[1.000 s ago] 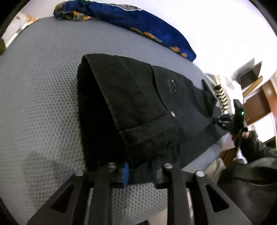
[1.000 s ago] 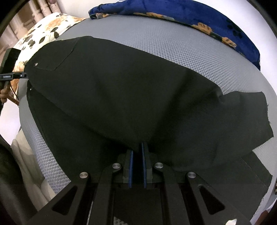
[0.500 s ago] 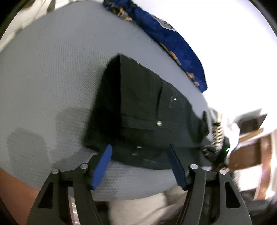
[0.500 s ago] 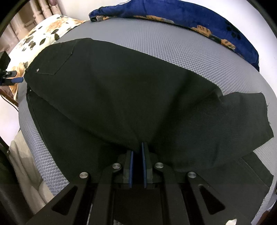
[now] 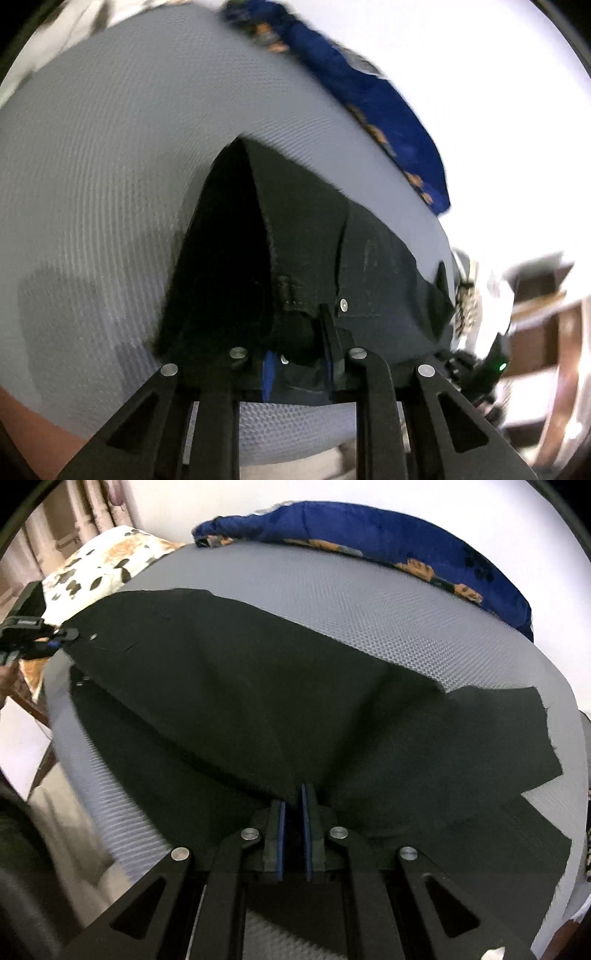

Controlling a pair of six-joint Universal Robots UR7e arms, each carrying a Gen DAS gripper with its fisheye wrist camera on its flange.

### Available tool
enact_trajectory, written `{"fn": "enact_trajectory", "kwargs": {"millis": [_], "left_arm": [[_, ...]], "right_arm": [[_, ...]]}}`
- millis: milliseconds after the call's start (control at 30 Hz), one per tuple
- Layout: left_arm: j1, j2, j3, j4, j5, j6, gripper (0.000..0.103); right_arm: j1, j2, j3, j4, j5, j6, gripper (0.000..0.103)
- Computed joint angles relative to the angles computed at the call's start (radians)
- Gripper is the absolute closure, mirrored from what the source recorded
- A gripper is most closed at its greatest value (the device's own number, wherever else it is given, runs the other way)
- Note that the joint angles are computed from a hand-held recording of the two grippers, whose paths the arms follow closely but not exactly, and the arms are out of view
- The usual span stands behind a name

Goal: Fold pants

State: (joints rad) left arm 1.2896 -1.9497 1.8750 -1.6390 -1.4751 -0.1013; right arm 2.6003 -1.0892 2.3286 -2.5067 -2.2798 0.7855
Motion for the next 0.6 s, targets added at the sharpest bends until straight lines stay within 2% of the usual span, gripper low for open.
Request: {"fn": "enact_trajectory", "kwargs": {"millis": [100,167,300,467,600], "left_arm": [[0.000,0.024,-0.017,0.033,0.044,0.073,0.082],[0.028,0.046,-0.024,0.064,0.069,0.106,0.082],[0.077,0.064,-0.025,0.067,0.043,0.133,0.082],[0.060,0.043,-0.047,0.110,0.076,0.212,0.082],[0.066,0.041,-0.012,0.083,0.094,0.228,0.081]], "right_arm": [[0.027,0.016,-0.017,0.025,0.041,0.018,0.097],[0.033,0.042,-0.022,0.031,0.071,0.022,0.097],[0.029,0.072,-0.012,0.010,0.113,0.042,0.097],[0.035,0.063,-0.015,0.010,0.133,0.046,0.097],[0.013,0.078,0.010,-0.038,0.161,0.055,0.096]]}}
